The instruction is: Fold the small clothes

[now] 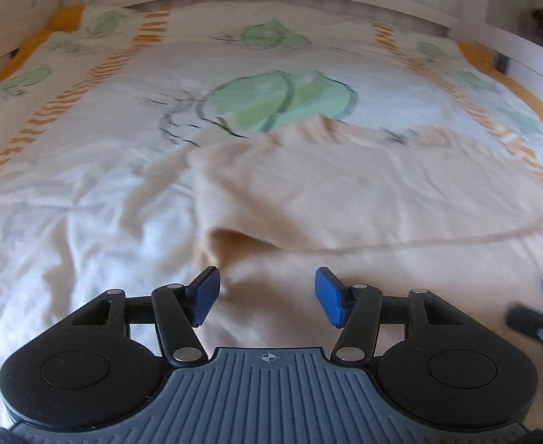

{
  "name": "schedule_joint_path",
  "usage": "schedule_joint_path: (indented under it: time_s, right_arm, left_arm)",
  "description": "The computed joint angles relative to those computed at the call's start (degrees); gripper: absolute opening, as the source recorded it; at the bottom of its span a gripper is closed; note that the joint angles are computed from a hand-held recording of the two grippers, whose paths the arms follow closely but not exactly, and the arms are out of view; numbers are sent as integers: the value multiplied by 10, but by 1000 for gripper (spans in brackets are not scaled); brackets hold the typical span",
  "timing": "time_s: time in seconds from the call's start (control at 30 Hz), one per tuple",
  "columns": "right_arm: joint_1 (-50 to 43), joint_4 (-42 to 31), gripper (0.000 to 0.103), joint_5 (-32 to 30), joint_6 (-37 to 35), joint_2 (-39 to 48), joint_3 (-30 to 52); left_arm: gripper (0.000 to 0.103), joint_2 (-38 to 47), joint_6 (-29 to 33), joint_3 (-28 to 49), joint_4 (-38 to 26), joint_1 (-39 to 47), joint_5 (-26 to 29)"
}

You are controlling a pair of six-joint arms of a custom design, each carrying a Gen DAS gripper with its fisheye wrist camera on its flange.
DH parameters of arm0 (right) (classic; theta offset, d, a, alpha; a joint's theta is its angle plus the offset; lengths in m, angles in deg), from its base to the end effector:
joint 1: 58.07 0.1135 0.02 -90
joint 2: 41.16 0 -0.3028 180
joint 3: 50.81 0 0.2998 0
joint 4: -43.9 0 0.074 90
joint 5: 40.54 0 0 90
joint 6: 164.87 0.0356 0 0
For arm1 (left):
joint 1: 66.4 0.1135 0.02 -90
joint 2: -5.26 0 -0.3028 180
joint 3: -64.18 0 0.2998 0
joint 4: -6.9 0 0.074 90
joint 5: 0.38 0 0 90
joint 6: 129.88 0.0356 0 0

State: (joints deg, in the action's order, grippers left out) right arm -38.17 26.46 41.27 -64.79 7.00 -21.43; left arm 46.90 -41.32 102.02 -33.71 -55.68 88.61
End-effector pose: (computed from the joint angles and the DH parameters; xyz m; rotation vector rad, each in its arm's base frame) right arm 0.1769 0.0694 0.1780 -0.2716 2.2154 0.4468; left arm 0.1680 0.0324 0.2181 -0.2573 2.3338 0.1004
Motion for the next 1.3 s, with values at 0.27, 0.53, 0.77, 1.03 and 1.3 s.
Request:
schedule_joint_path:
  time_s: [0.27,0.53,0.77,1.03,1.3]
  right_arm:
    - [-62,-86,77,-47,-49,-12,53]
    - [-181,-13,77,-107,-12,97,128]
    - [-183,-5,64,-102,-46,226,189]
    - [-166,-39,16,-98,-80,221,202]
    - [-196,-51,7,-70,-90,240,221]
  left_arm:
    - [61,72,4,-9,78,96,43]
    - [64,40,12,-51,120,125,90]
    - [72,37,15,-61,136,114,86]
    - [77,41,20,-63,139,118,95]
    - [77,38,17,-64,140,121,99]
